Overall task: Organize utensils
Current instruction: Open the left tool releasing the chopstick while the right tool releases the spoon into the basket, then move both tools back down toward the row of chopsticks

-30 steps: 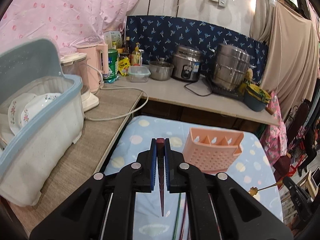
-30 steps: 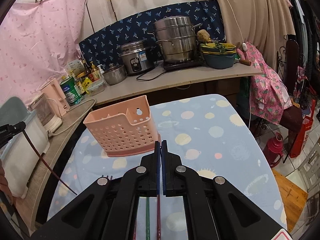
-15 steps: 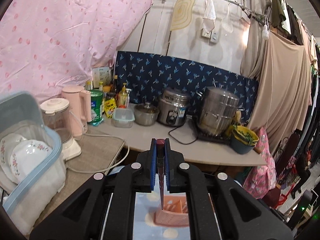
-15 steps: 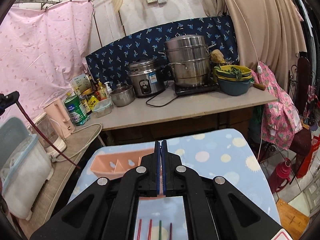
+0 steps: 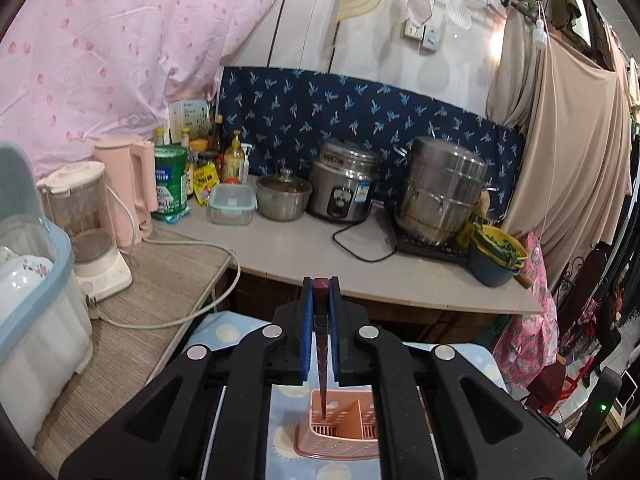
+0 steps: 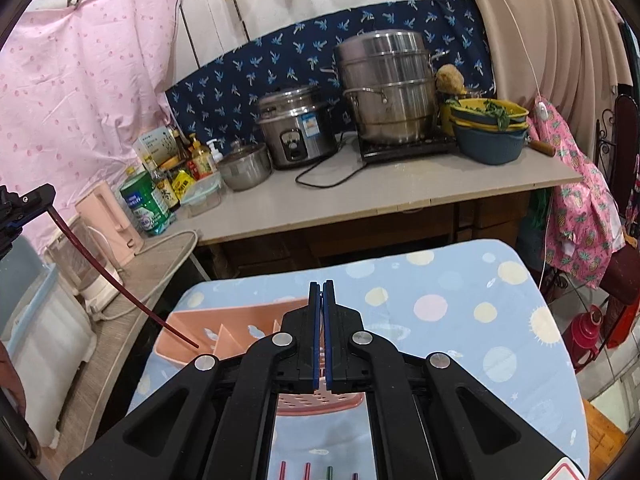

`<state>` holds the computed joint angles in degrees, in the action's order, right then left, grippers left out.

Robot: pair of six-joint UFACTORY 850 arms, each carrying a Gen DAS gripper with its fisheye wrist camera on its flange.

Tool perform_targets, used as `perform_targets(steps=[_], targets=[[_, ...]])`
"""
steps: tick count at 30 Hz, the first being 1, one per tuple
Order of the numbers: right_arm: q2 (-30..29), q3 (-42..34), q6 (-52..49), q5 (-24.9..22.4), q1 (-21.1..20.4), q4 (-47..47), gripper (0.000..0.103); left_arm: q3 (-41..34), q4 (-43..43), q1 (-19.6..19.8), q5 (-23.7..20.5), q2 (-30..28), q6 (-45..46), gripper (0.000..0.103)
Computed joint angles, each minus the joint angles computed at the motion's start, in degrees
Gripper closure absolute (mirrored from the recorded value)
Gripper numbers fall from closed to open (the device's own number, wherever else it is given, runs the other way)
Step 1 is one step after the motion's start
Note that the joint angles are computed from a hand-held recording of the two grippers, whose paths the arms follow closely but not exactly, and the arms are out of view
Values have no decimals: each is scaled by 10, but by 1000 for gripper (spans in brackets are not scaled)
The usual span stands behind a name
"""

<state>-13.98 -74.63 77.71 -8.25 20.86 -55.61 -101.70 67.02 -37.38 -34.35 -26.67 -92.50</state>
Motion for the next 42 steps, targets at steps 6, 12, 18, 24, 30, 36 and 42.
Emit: perform_targets(steps=[6, 12, 18, 24, 30, 36, 42], targets=[[-23, -8, -17, -6, 0, 19, 101, 14, -23, 8, 13, -9, 4, 96], [-27, -4, -7, -14, 0, 17, 96, 36, -38, 15, 24, -8, 0, 94], [-5, 21, 73, -4, -1, -55, 87, 66, -14, 11, 18, 9, -25, 86], [27, 57, 166, -6, 9, -147, 82, 103, 2, 6, 10, 36, -51, 76], [72, 107, 242, -22, 23, -226, 79, 159, 18, -5, -4, 71, -69, 75], [120, 167, 274, -39, 34, -249, 75, 224, 18, -18, -14, 105, -85, 73], [159, 216, 287, -64, 53, -252, 75, 282, 17, -34, -26, 134, -96, 73]])
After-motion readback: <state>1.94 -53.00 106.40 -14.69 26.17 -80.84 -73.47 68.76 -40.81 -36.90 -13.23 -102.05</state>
